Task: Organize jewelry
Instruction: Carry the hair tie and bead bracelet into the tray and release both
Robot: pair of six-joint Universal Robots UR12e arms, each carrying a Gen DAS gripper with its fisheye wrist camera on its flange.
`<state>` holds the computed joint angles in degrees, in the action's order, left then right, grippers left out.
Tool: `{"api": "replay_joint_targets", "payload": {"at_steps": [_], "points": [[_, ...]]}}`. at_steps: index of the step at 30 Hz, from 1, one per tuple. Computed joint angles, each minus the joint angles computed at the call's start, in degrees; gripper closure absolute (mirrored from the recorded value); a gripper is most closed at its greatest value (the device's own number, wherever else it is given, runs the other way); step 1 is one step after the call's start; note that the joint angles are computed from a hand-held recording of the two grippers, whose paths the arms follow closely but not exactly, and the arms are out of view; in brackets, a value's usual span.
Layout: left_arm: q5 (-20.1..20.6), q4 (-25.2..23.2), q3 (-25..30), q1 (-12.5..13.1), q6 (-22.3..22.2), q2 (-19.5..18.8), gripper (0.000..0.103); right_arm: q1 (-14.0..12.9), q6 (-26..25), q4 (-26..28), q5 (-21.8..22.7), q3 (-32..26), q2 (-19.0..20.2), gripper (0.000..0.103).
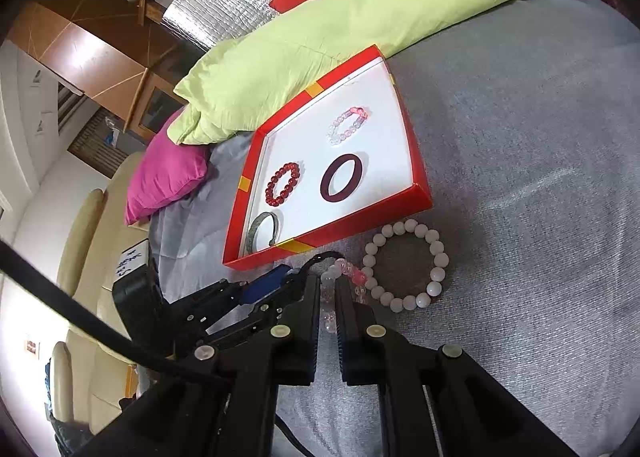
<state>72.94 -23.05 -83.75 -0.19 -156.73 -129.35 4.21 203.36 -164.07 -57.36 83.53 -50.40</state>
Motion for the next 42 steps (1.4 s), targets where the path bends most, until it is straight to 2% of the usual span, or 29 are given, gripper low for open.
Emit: {"api": "replay_joint_targets", "payload": {"at_steps": [1,7,13,18,22,25,28,34,37,42], "points": [[-0.2,0.2,-0.1,0.1,0.0,0.1,0.096,0.0,0.1,-0.1,0.0,0.0,0.0,0.095],[-2.4,2.4,-1.2,0.6,-0.8,1.1,0.095,0.1,0.1,-1.8,0.0,0.2,0.0,0.095],[-5.3,6.7,-2.3,1.6,-2.5,2.4,0.095,0.1,1.3,-6.5,0.4,0.6,0.1,0.095],[-6.2,10.4,-1.8,2.7,-7.2,2.4,0.095,0.2,2.5,-10.7,0.6,0.0,0.5,0.095],[-5.1,12.0,-0.3,3.5,-11.4,1.6,0.095,0.4,3.0,-12.5,0.3,-1.6,1.2,0.095],[-4.2,12.4,1.2,3.8,-13.9,0.8,0.095,0.6,3.0,-12.4,-0.5,-3.2,1.9,0.095],[-1.6,12.5,2.9,3.9,-15.6,-0.3,0.095,0.9,3.0,-11.7,-0.8,-5.2,2.9,0.095],[0.9,10.6,7.0,3.9,-19.1,-2.9,0.095,1.7,2.1,-8.8,-0.5,-10.1,5.5,0.095],[3.1,9.7,9.0,3.6,-19.0,-4.1,0.095,2.0,1.8,-7.5,0.0,-12.8,7.0,0.095],[4.0,7.1,12.5,3.4,-19.4,-6.0,0.095,2.4,1.2,-3.9,0.2,-17.8,9.8,0.095]]}}
